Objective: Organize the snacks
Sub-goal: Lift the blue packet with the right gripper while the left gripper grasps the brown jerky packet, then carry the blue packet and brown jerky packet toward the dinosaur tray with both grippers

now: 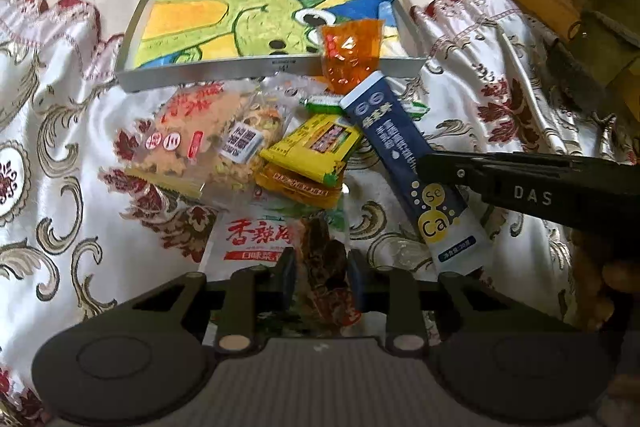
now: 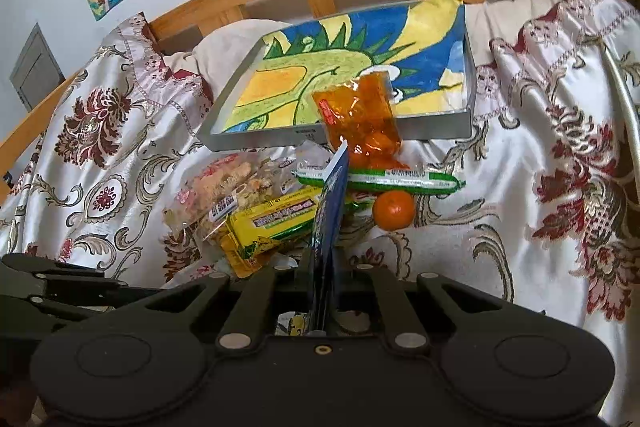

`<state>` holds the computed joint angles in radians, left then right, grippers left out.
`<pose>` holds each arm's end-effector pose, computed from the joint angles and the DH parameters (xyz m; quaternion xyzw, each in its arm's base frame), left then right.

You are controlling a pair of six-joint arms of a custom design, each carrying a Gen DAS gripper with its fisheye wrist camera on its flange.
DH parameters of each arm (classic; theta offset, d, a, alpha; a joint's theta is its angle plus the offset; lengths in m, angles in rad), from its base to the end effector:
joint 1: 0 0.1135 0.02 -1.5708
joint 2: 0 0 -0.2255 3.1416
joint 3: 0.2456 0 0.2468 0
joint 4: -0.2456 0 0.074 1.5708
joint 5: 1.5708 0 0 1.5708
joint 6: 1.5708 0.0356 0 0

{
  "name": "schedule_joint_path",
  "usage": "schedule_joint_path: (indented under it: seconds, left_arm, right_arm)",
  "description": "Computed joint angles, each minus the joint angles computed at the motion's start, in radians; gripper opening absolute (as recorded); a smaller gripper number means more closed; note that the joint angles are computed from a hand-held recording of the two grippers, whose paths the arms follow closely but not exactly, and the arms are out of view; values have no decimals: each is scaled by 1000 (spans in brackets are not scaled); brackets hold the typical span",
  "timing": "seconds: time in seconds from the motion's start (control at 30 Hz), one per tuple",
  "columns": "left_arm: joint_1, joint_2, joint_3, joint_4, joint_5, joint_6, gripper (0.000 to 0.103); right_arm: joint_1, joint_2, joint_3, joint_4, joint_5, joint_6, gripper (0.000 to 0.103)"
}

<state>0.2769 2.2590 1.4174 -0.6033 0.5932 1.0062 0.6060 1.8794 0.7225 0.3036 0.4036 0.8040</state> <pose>0.3714 0.0849 0.0464 0.3576 0.8851 -0.1977 0.2228 0.2627 0.1650 0.0529 0.1607 0.9059 0.0800 0.3836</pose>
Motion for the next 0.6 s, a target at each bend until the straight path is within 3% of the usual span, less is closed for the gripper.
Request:
schedule_joint_path:
  seconds: [0.1,0.27,0.3,0.33,0.4,0.6]
  left_arm:
    - [4,-4,4,-11,1,9,15]
    - [-2,37,45,-31,-31,-17,21]
    - [-3,28,29,-7,-28,-23,33]
    - [-7,24,25,2,-33,-29,55]
    - [-14,15,13,22,-43,-55,76]
    - [-68,-8,-47,79,-83,-28,83]
  right_arm:
    - [12,-9,-4,2,20,-18,7]
    - [16,-3,8,-10,19,-29,7]
    - [16,-3,8,-11,19,-28,7]
    - [16,-4,8,-12,20,-27,7]
    - [16,1,11,-12,19,-26,7]
    - [7,6,12,-15,6,-22,7]
